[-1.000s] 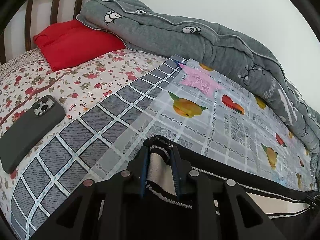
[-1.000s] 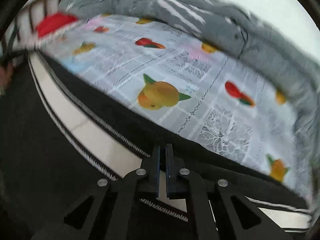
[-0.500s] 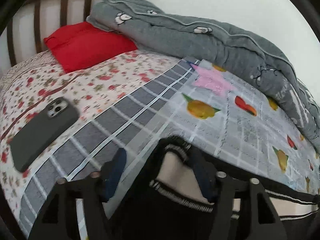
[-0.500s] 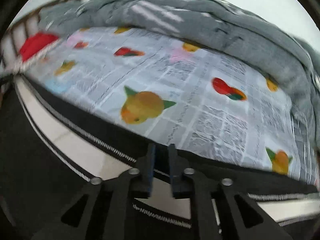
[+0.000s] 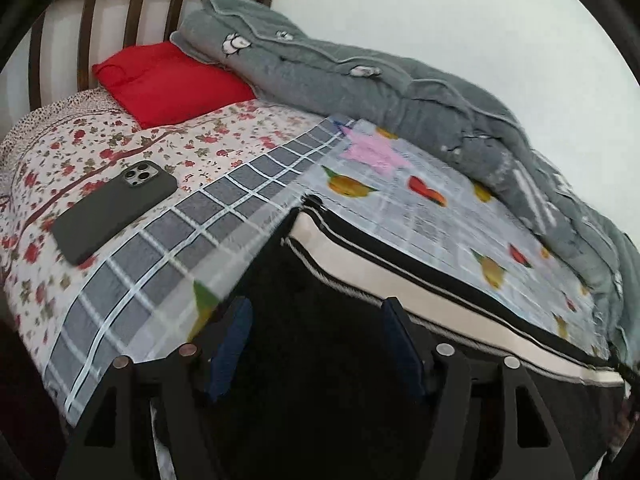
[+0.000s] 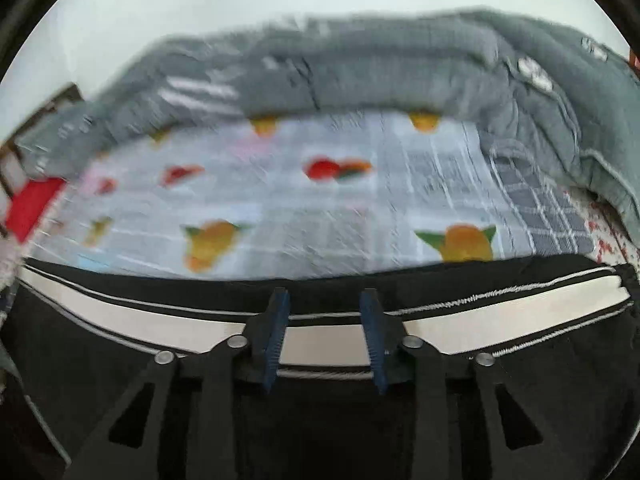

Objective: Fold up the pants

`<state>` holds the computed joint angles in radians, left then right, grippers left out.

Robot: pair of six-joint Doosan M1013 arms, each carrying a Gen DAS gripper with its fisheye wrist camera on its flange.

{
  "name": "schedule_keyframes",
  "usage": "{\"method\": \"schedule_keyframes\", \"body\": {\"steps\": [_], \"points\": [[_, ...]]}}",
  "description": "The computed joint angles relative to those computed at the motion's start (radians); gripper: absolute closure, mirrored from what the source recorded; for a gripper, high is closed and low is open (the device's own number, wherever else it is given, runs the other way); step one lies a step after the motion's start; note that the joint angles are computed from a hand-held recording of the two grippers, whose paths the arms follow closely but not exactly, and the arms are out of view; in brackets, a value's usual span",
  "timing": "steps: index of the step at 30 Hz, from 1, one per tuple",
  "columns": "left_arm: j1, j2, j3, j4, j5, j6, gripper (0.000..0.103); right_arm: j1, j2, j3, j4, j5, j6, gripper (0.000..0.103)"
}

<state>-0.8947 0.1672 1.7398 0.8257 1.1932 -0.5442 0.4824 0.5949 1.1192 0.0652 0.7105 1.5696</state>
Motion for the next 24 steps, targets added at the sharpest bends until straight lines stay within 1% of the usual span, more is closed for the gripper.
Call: {"method": "schedule_keyframes", "body": {"steps": [1,2,3,4,7,8,9,12,13,16,18,19,20,21,23,24], "points": [[-0.018,-0.005,0.002,0.008,0.009,-0.030,0.035,0.004,-0.019,0.021,-0.003,-0.022,0.005,0.055],[-0.033,-0.010,0.007,0.015,0.008,-0.063,0.035,0.010,-0.041,0.048,-0.005,-0.051,0.016,0.047],[-0.045,-0.016,0.014,0.019,-0.005,-0.086,0.035,0.015,-0.051,0.063,0.001,-0.071,0.021,0.041],[-0.056,-0.021,0.020,0.018,-0.020,-0.098,0.035,0.019,-0.062,0.079,0.015,-0.087,0.021,0.039],[-0.098,-0.024,0.034,0.025,-0.018,-0.147,0.035,0.030,-0.087,0.114,0.098,-0.068,-0.049,0.039],[-0.111,-0.025,0.042,0.028,-0.017,-0.173,0.035,0.039,-0.096,0.129,0.076,-0.076,-0.039,0.039],[-0.125,-0.029,0.058,0.033,-0.027,-0.212,0.035,0.054,-0.107,0.151,0.008,-0.100,0.005,0.039],[-0.157,-0.042,0.112,0.074,-0.084,-0.342,0.035,0.081,-0.135,0.201,-0.159,-0.144,0.118,0.039],[-0.164,-0.042,0.123,0.094,-0.093,-0.371,0.035,0.083,-0.144,0.213,-0.172,-0.150,0.125,0.039],[-0.167,-0.034,0.140,0.116,-0.090,-0.412,0.035,0.078,-0.171,0.237,-0.172,-0.154,0.119,0.039],[-0.148,-0.033,0.151,0.118,-0.136,-0.435,0.035,0.075,-0.190,0.252,-0.199,-0.157,0.130,0.039],[-0.135,-0.034,0.168,0.143,-0.184,-0.481,0.035,0.075,-0.196,0.258,-0.214,-0.156,0.138,0.039],[-0.130,-0.032,0.177,0.165,-0.197,-0.519,0.035,0.074,-0.204,0.266,-0.236,-0.155,0.151,0.039],[-0.129,-0.028,0.183,0.197,-0.188,-0.555,0.035,0.073,-0.215,0.279,-0.267,-0.157,0.175,0.039],[-0.126,-0.025,0.184,0.228,-0.167,-0.575,0.035,0.071,-0.231,0.301,-0.304,-0.158,0.208,0.039],[-0.117,-0.026,0.186,0.234,-0.171,-0.576,0.035,0.068,-0.240,0.315,-0.320,-0.158,0.229,0.039]]}}
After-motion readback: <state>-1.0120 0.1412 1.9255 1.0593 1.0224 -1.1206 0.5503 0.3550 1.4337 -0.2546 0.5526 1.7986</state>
